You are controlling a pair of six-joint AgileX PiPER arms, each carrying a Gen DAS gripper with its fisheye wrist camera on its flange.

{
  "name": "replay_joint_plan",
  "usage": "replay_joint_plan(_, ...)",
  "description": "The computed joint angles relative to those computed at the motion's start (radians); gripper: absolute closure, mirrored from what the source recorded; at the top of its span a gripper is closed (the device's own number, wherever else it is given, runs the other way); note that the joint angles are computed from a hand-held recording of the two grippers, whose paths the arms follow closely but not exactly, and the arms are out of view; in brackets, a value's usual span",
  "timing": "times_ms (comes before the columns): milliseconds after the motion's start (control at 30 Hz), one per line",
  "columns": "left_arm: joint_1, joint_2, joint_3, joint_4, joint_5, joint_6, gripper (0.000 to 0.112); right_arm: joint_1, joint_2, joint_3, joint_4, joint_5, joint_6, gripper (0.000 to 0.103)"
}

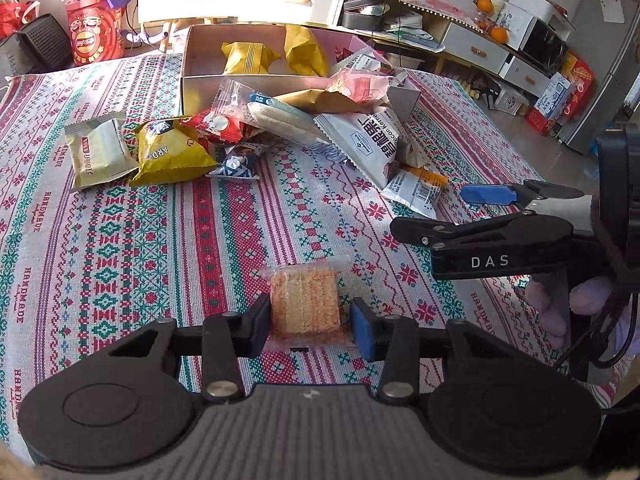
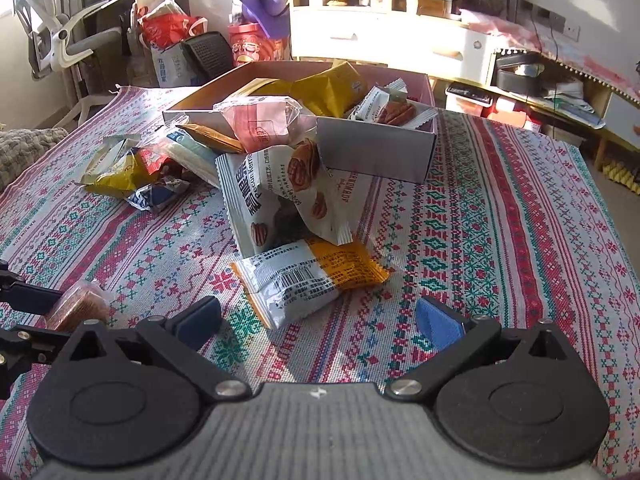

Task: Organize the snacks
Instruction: 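Grasp the clear wafer pack on the rug with the left gripper, then grasp the white-and-orange wrapper with the right gripper while the left gripper holds the wafer pack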

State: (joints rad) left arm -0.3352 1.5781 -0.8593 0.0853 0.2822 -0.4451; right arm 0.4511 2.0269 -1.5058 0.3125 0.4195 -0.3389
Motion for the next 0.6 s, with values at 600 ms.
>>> replay_joint_plan(600,0.036,0.049,-0.071,-0.06,0.018,0.007,0.071,-0.007,0.059,-0.117,0.018,0.069,-0.045,0.004)
